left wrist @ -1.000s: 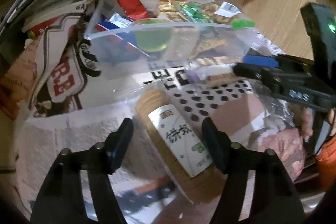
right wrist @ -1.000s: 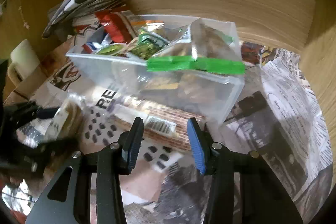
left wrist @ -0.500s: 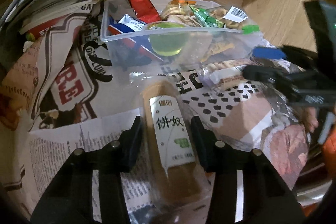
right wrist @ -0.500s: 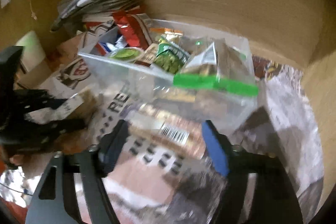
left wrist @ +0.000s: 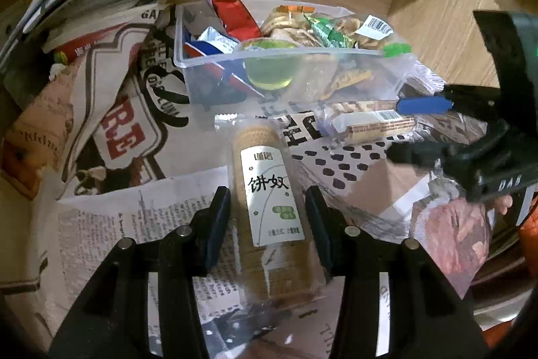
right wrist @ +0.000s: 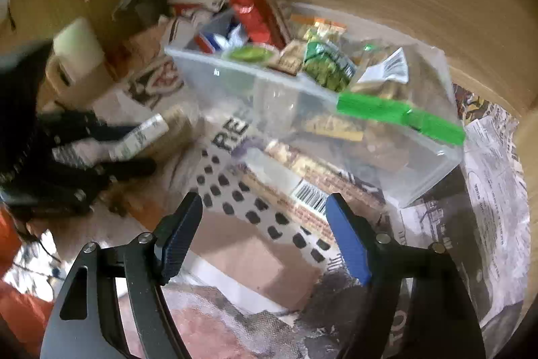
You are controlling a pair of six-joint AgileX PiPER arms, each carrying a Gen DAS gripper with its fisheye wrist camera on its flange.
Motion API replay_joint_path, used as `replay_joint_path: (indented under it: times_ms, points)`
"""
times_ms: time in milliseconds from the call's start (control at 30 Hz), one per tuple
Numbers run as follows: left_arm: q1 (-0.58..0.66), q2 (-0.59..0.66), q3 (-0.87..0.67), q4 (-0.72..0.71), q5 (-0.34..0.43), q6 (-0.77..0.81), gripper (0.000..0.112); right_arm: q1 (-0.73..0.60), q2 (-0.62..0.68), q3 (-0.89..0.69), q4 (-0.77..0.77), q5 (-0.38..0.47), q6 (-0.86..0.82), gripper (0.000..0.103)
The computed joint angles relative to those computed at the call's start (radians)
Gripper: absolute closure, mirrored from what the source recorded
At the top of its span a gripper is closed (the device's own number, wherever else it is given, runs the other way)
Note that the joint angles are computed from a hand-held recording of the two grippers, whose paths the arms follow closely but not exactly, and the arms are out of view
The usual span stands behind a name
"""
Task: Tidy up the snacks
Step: 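Grasp the wrapped wafer bar with the right tool while the left grasps the cylindrical biscuit pack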
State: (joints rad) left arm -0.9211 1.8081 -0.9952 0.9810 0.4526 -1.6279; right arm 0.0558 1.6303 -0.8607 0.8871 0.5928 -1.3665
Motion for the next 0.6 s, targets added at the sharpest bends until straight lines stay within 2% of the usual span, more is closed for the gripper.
replay_joint_path:
  times_ms: [67,167,233,300,400,467,533,600]
  points:
    - [-0.002,0.018,-0.007,0.008,-0.006,-0.024,0.067,0.018,0.004,-0.001,0.019,-0.067,-0.009,0.030]
    - [-0.023,0.015,0.016,0.089,0.007,-0.131,0.073,0.036,0.062,-0.052,-0.041,-0.104,0.066,0.030]
    - [-0.034,0.007,0.031,0.109,0.010,-0.164,0.073,0.052,0.095,-0.067,-0.072,-0.136,0.102,0.027]
    - [-0.040,-0.005,0.045,0.106,0.007,-0.172,0.073,0.039,0.108,-0.063,-0.023,-0.118,0.053,0.027]
    - [-0.035,-0.019,0.053,0.074,-0.006,-0.142,0.073,0.026,0.104,-0.049,-0.035,-0.066,0.056,0.027]
    - [-0.031,-0.022,0.053,0.057,-0.011,-0.124,0.072,0.033,0.087,-0.014,-0.045,-0.077,0.055,0.028]
    - [-0.027,-0.017,0.048,0.051,-0.006,-0.110,0.069,0.038,0.056,0.036,-0.003,-0.106,0.004,0.032]
    - [-0.024,0.000,0.030,0.047,0.004,-0.097,0.068,0.021,0.042,0.049,0.020,-0.063,-0.015,0.044]
